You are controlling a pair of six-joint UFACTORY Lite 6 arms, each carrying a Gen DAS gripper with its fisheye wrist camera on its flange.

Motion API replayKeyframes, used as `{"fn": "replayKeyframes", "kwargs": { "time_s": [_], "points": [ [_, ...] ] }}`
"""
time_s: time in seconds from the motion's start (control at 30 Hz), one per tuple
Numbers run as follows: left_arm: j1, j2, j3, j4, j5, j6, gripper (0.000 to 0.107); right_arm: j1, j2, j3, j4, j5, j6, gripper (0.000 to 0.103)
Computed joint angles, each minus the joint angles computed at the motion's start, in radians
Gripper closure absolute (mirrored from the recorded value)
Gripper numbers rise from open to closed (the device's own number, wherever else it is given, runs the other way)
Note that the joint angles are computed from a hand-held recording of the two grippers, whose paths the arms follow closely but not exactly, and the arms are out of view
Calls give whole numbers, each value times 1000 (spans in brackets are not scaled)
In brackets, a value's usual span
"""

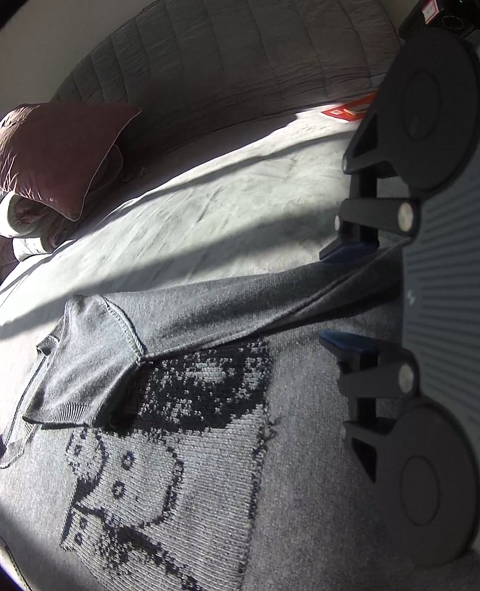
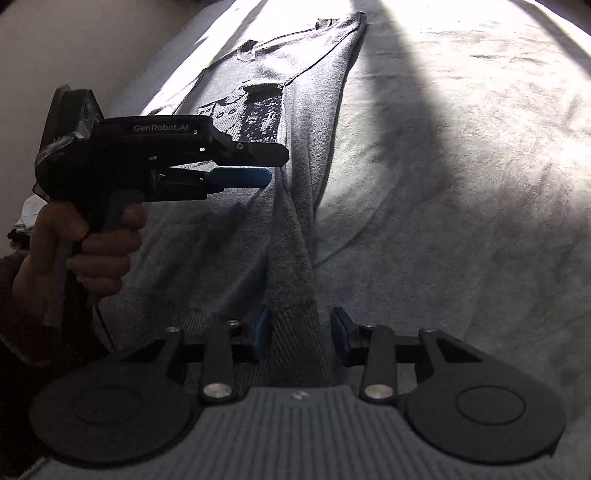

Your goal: Fold clothes

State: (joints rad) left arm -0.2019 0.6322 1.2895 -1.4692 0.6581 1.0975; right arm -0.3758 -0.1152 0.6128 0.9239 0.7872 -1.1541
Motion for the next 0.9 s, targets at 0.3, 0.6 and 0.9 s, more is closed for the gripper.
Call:
{"fn": "replayKeyframes", "kwargs": {
  "time_s": [0.3, 0.6, 0.9],
  "points": [
    [9, 37, 43, -54, -26, -5, 68, -10, -187, -72, -54, 98, 13, 93],
    [31, 102, 114, -123, -23, 7, 68, 102, -196, -58, -19, 155, -8, 86],
    [48, 121, 148, -145, -61, 61, 68, 148, -112, -42, 48, 125, -31, 86]
  ]
}}
